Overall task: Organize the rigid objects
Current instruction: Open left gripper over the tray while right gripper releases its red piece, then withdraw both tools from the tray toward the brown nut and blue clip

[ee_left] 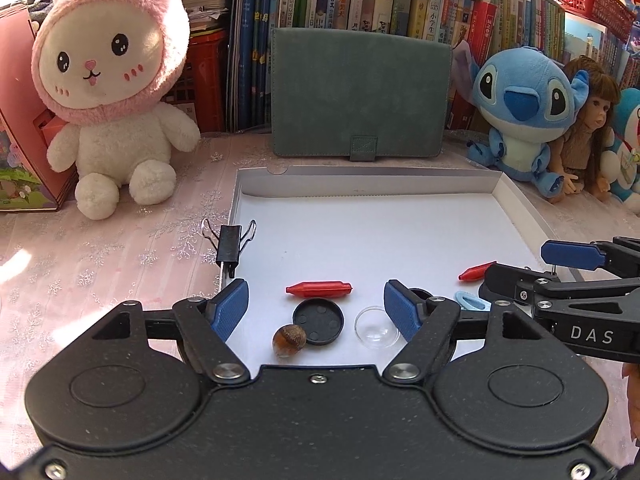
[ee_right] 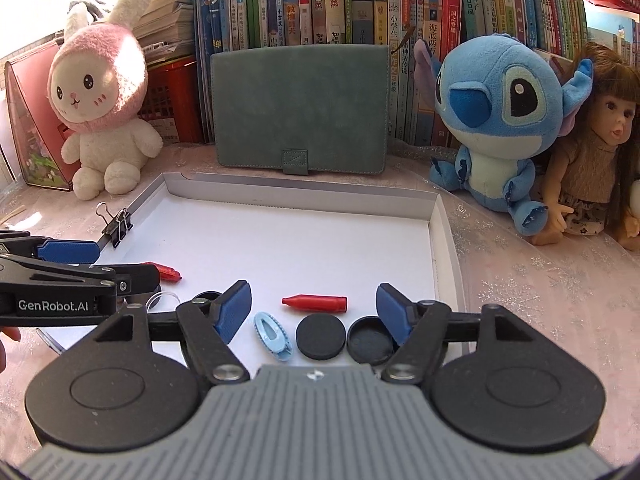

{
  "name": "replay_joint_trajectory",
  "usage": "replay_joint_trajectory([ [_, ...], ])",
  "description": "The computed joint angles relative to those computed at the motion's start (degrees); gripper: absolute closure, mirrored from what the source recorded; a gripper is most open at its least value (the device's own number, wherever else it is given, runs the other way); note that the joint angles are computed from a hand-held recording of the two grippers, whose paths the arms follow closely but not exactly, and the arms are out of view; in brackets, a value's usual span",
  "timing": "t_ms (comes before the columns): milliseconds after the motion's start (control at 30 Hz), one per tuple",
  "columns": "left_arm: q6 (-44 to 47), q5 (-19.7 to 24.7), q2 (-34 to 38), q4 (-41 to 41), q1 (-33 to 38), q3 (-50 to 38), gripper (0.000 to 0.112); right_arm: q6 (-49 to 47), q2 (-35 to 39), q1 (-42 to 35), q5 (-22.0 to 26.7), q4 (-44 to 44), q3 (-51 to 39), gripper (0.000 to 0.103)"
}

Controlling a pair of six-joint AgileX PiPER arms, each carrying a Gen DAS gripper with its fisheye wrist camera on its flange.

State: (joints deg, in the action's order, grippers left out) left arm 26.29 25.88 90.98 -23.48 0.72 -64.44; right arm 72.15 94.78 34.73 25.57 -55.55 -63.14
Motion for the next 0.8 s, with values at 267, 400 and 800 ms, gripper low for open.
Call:
replay_joint_trajectory([
  [267, 12.7, 0.4, -9.0, -11.1, 2.9, 8.2, 0.036, 10.0, -7.0, 4.7, 2.0, -10.9, 7.5, 0.018],
  [400, 19.3, 1.8, -14.0, -16.6, 4.8, 12.7, 0.036, 15.8, -11.2, 8.1, 3.9, -17.2, 12.3, 0.016],
  [800, 37.4, 3.0, -29.3, -31.9, 8.1, 31.2, 0.035, 42.2, -20.2, 22.7, 12.6, -33.4, 29.4, 0.014],
])
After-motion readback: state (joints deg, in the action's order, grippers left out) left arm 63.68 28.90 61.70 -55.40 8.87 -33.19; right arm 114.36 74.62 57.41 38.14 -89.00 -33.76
